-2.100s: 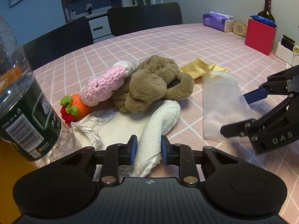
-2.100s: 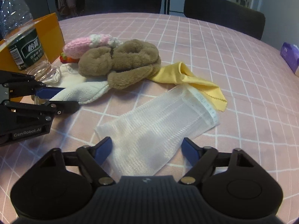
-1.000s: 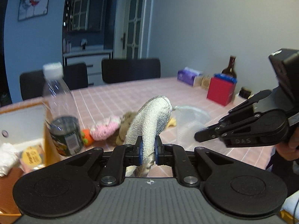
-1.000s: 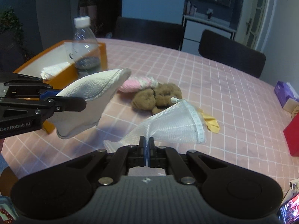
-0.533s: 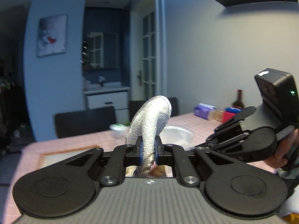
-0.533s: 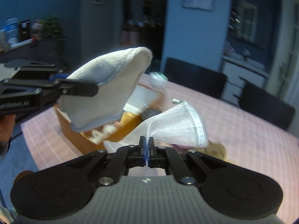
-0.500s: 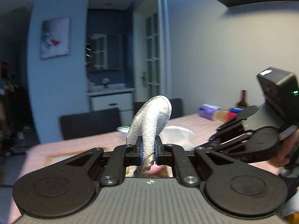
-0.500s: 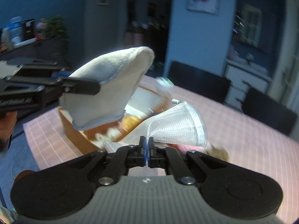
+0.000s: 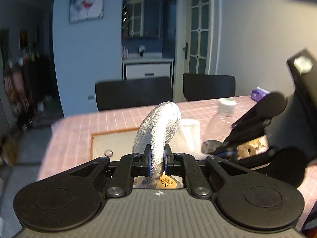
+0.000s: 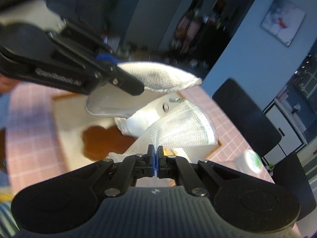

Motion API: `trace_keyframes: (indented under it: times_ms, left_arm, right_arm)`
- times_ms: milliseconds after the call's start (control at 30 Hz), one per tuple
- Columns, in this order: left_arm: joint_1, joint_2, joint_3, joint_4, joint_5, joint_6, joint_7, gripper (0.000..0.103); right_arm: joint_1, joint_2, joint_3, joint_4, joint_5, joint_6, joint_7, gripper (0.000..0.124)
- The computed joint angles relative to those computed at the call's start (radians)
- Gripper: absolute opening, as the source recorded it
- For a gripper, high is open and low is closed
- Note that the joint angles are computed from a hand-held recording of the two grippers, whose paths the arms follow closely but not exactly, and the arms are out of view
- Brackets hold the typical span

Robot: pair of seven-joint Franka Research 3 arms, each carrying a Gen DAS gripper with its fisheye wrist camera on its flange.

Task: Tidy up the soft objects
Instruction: 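Carry the towel and mesh bag into the orange box and open both tools, then withdraw both tools from the box toward the crocheted and plush toys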

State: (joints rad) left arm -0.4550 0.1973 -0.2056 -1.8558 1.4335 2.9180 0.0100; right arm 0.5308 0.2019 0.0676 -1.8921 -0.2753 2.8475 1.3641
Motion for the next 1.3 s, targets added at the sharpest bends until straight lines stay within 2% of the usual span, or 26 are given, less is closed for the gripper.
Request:
trace_keyframes:
  times_ms: [133,233,467,567,700,800,900,1000,1033,1067,1200,1300]
  left_arm:
    - [0.041,0.100,0.025,0.068,-0.117,0.136,0.022,0.012]
    - [0.068,0.144,0.023,0.076,-0.243,0.193,0.126,0.012]
    - [0.139,0.218,-0.082,0.108,-0.574,0.071,0.482,0.013]
    - [0.172,0.246,-0.150,0.147,-0.743,-0.069,0.644,0.013]
    - [0.140,0.255,-0.128,0.175,-0.828,-0.150,0.710,0.017]
    - [0.084,0.255,-0.075,0.198,-0.841,-0.225,0.715,0.027]
    - [0.030,0.231,-0.019,0.185,-0.833,-0.237,0.699,0.032]
    - [-0.037,0.208,0.042,0.182,-0.748,-0.272,0.660,0.039]
    - [-0.052,0.199,0.054,0.181,-0.718,-0.284,0.643,0.046]
    - [-0.063,0.189,0.063,0.176,-0.686,-0.289,0.622,0.050]
    - [-0.063,0.146,0.055,0.144,-0.631,-0.286,0.591,0.052]
    - [-0.064,0.114,0.049,0.120,-0.577,-0.265,0.556,0.055]
  right_arm:
    - [0.025,0.114,-0.028,0.140,-0.051,-0.105,0.000,0.000]
    - [0.039,0.164,-0.044,0.197,-0.069,-0.141,-0.010,0.000]
    - [0.073,0.273,-0.072,0.333,-0.082,-0.230,-0.007,0.001]
    - [0.082,0.295,-0.079,0.365,-0.080,-0.264,-0.003,0.001]
    - [0.081,0.307,-0.076,0.384,-0.067,-0.284,-0.010,0.007]
    - [0.086,0.307,-0.082,0.386,-0.074,-0.283,-0.008,0.020]
    - [0.086,0.292,-0.084,0.367,-0.081,-0.256,-0.003,0.029]
    - [0.092,0.269,-0.087,0.340,-0.096,-0.229,0.012,0.035]
    - [0.092,0.261,-0.086,0.331,-0.097,-0.223,0.013,0.036]
    - [0.091,0.251,-0.084,0.321,-0.098,-0.216,0.016,0.037]
    - [0.092,0.201,-0.081,0.263,-0.116,-0.171,0.031,0.047]
    - [0.087,0.156,-0.071,0.219,-0.121,-0.146,0.039,0.047]
